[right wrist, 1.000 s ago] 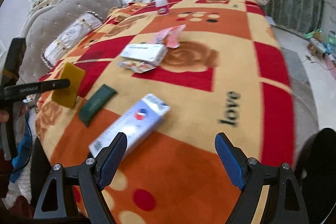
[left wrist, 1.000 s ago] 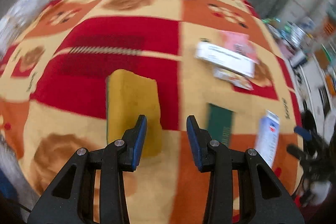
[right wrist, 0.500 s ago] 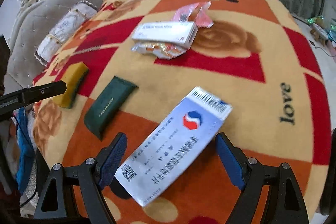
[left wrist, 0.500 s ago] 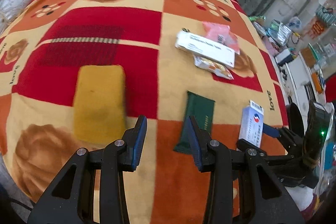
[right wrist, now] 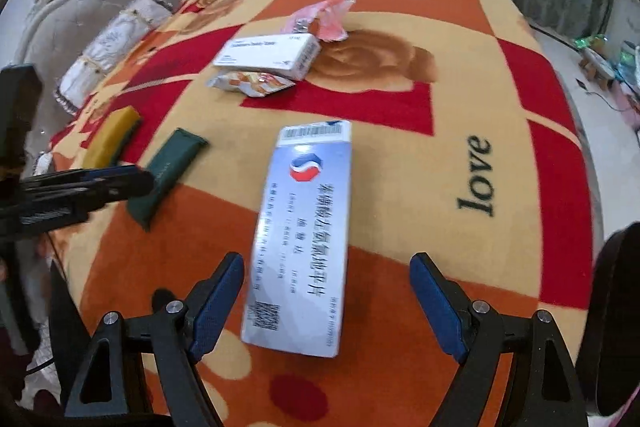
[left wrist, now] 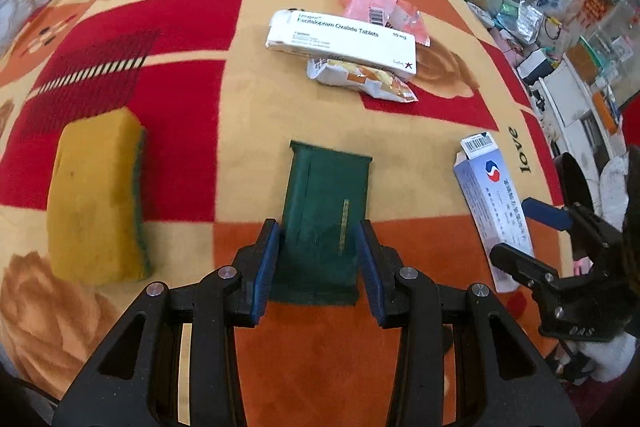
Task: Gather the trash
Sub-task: 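Grasp the dark green pouch with the left tool while the right tool grasps the white-blue box, then carry the green pouch and white-blue box over the black bin and open both tools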
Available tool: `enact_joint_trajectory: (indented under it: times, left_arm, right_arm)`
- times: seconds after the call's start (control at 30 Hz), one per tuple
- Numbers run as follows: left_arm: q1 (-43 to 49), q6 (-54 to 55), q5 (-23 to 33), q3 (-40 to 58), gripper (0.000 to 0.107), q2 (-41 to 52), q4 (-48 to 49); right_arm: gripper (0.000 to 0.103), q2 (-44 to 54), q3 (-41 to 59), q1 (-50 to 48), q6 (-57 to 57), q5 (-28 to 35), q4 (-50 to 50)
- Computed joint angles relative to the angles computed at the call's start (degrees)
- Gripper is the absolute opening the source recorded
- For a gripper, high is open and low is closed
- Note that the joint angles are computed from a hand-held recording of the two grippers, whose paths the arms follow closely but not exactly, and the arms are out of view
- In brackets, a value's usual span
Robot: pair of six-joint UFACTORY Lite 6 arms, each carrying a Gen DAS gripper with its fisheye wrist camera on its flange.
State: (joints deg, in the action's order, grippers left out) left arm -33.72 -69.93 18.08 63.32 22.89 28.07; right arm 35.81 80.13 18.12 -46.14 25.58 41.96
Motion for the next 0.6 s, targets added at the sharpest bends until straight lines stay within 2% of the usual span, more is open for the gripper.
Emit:
enact_joint_trajectory:
  times: [0.13,0.2,0.33,0.4,0.43,0.5,0.57,0.6]
  left_arm:
    - [0.04,0.06,0.61,1.88,0.041,1.72,0.45]
    - [0.3,-0.18,0.51,2.46,0.042,2.43,1.53]
    - [-0.08,-4.31,0.04,3.78,0.052,4.42,6.2]
    - [-1.02,-6.04,0.97,4.88,0.057,5.43,8.57]
    - [-1.55,-6.92,1.71,5.35,0.057,5.86,9.96]
    - [-2.18,-6.39,2.67,5.93,0.056,6.41,10.84]
    - [-2.07,-6.45,1.23,4.45,0.037,5.2,11.05]
    - [-1.74,-4.88,0.27,3.67,0.037,4.51,9.45]
  right_arm:
    - [0.083,0.89,1.27,2.0,-0.03,-2.03,-0.46]
    - [0.074,2.12,2.64,2.41,0.05,-1.93,0.06]
    - [0.062,2.85,3.01,3.03,-1.63,-3.12,1.71]
    - [0.047,2.24,1.84,3.39,-2.85,-5.67,2.46]
    - [0.047,2.06,1.37,3.42,-4.1,-6.54,3.79]
    - [0.047,2.06,0.87,2.88,-6.26,-7.09,6.07]
    - [0.047,1.59,0.08,2.45,-8.61,-7.33,8.44]
    - [0.047,1.1,-0.5,2.35,-9.3,-7.49,8.79]
